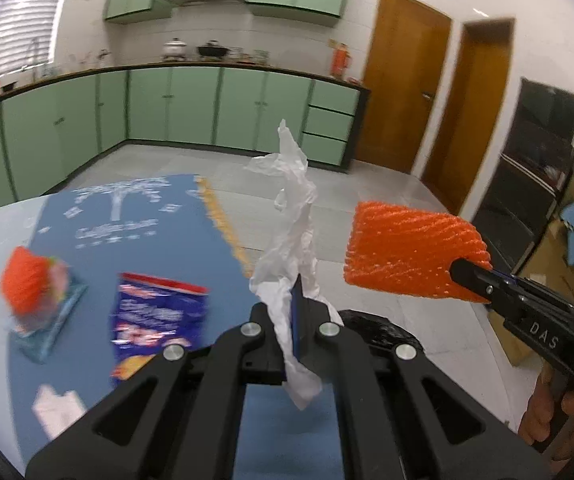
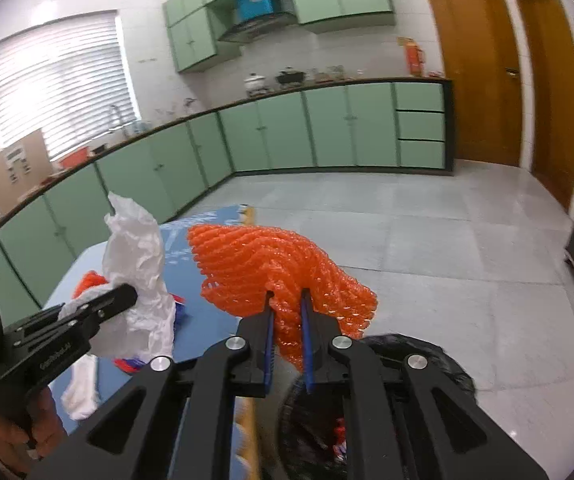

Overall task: Collect trash
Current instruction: 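Carry tissue and foam net over the bin and open both grippers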

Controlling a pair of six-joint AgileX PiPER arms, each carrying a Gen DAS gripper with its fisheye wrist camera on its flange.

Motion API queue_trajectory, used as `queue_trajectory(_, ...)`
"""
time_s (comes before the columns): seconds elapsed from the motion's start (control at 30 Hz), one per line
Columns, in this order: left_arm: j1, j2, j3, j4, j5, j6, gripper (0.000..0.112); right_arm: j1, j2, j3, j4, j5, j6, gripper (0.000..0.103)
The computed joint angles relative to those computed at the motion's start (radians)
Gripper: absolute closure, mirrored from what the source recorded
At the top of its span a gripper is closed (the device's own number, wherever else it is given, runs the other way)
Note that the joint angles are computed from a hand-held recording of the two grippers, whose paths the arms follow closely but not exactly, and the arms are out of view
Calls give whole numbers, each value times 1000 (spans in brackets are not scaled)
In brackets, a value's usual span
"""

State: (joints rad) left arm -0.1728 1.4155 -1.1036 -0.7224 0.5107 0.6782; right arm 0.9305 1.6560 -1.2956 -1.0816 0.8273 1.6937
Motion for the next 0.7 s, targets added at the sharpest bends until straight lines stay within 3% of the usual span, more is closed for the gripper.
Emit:
queue_trajectory(0.33,-244,188,-63,117,-95,-129,112,-20,-125,273,-1,60,159,92)
queue_trajectory(0.7,-332,375,-177,262,-39,-267,108,-119,-130,476,20,-73,303,90)
